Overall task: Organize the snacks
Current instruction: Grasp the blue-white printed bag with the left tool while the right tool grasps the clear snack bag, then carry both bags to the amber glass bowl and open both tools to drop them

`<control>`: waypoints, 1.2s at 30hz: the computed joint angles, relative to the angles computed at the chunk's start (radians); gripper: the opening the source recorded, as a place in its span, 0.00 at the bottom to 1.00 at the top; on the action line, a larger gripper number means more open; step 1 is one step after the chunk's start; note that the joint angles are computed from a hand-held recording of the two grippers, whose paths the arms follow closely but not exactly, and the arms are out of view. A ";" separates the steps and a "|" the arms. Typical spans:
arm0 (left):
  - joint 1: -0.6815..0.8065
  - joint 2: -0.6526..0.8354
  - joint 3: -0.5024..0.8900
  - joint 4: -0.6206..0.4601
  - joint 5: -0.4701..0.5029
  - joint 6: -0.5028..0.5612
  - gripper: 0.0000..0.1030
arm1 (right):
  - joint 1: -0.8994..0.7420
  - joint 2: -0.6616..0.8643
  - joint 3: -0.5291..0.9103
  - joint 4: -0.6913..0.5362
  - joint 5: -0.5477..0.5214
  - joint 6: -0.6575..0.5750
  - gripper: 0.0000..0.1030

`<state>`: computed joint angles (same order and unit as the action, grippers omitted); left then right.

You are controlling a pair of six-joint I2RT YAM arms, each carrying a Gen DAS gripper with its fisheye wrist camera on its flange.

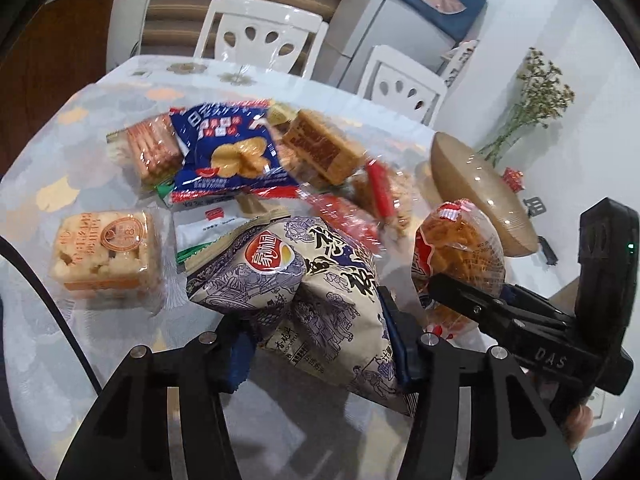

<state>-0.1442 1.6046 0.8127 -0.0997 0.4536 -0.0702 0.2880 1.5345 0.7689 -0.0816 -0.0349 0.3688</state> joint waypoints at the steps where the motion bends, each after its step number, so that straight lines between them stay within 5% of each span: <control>1: 0.003 -0.016 -0.004 -0.005 0.014 0.004 0.50 | -0.007 -0.021 -0.010 -0.008 -0.003 0.007 0.65; 10: -0.067 -0.121 -0.004 -0.027 0.023 0.035 0.50 | -0.082 -0.207 -0.065 -0.119 -0.003 0.028 0.65; 18: -0.177 -0.095 0.134 -0.057 -0.001 0.081 0.50 | -0.175 -0.329 -0.031 -0.252 0.029 0.010 0.66; 29: -0.342 0.263 0.651 -0.198 -0.002 0.110 0.50 | -0.460 -0.211 0.173 -0.423 0.052 0.068 0.66; 36: -0.453 0.484 0.915 -0.297 -0.092 0.125 0.50 | -0.538 -0.056 0.281 -0.449 0.094 0.076 0.66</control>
